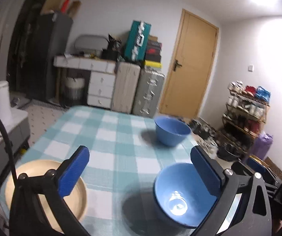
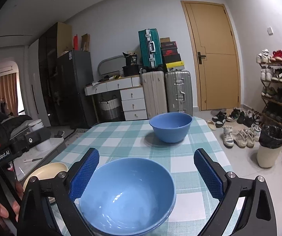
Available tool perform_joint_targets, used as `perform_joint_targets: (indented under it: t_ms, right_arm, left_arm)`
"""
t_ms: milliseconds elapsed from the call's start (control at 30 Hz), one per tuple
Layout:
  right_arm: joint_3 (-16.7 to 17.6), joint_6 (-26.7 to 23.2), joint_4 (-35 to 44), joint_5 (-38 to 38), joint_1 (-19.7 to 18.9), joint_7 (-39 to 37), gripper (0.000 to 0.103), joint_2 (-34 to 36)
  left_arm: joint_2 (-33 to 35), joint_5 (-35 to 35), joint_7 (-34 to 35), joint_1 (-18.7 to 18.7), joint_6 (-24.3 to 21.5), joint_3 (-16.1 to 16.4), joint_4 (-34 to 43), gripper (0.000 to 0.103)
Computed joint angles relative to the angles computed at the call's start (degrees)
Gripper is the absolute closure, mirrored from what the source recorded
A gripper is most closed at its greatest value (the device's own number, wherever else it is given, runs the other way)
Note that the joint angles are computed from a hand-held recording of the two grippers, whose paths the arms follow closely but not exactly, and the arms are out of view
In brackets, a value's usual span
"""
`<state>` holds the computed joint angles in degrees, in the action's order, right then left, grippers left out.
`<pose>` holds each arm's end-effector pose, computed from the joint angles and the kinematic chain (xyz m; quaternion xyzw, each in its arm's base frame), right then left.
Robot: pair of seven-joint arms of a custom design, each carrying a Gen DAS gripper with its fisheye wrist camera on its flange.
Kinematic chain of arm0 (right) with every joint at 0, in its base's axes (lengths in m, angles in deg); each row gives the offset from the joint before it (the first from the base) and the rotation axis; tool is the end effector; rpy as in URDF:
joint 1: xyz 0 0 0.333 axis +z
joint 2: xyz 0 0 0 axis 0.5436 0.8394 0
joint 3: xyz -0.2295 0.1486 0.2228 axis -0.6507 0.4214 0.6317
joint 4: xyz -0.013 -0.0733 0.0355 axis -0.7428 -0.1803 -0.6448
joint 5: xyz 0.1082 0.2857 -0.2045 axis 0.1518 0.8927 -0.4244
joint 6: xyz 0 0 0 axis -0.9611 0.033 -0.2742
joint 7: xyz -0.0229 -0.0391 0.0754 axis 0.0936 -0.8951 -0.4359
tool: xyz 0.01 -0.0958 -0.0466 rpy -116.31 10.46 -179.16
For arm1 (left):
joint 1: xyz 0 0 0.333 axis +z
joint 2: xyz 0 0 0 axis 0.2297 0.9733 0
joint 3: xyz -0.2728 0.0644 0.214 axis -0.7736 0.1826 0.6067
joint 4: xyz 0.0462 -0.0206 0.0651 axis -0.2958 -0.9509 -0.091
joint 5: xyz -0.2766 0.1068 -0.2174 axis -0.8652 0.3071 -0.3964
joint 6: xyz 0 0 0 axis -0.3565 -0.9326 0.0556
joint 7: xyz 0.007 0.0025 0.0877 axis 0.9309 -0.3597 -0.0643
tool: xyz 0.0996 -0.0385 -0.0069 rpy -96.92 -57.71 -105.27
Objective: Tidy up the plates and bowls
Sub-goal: 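Raise both tools away from the nested bowls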
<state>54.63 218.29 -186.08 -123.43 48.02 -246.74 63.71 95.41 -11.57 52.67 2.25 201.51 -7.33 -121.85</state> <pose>0.6098 0.2067 0.5690 -0.5265 0.6093 -0.4040 0.4339 0.7559 -0.2465 0.5874 -0.5187 0.6212 -0.5303 0.2526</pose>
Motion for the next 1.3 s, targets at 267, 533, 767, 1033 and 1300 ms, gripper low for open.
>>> perform_joint_targets:
  t_ms: [267, 533, 767, 1033, 1300]
  right_arm:
    - [0.35, -3.89, -0.01, 1.18, 1.93, -5.5, 0.004, -0.01]
    - [0.57, -5.24, 0.43, 1.59, 3.25, -10.43, 0.003, 0.45]
    - [0.27, -4.78, 0.99, 2.42, 3.59, -11.91, 0.003, 1.06]
    - [-0.81, -3.38, 1.22, 4.69, 3.25, -10.98, 0.003, 1.38]
    - [-0.67, -3.09, 0.03, 3.16, 2.65, -8.26, 0.002, 0.34]
  left_arm:
    - [0.21, 5.42, -3.6, -4.81, -4.27, 8.24, 1.57, 0.0]
    - [1.24, 12.52, -10.61, -8.14, -7.95, 14.09, 3.81, 0.0]
    - [0.66, 17.11, -12.87, -8.76, -6.92, 14.59, 2.47, 0.0]
    - [0.98, 18.03, -13.51, -8.38, -8.36, 13.96, 3.33, 0.0]
    - [0.38, 18.82, -14.69, -9.2, -7.09, 14.56, 2.13, 0.0]
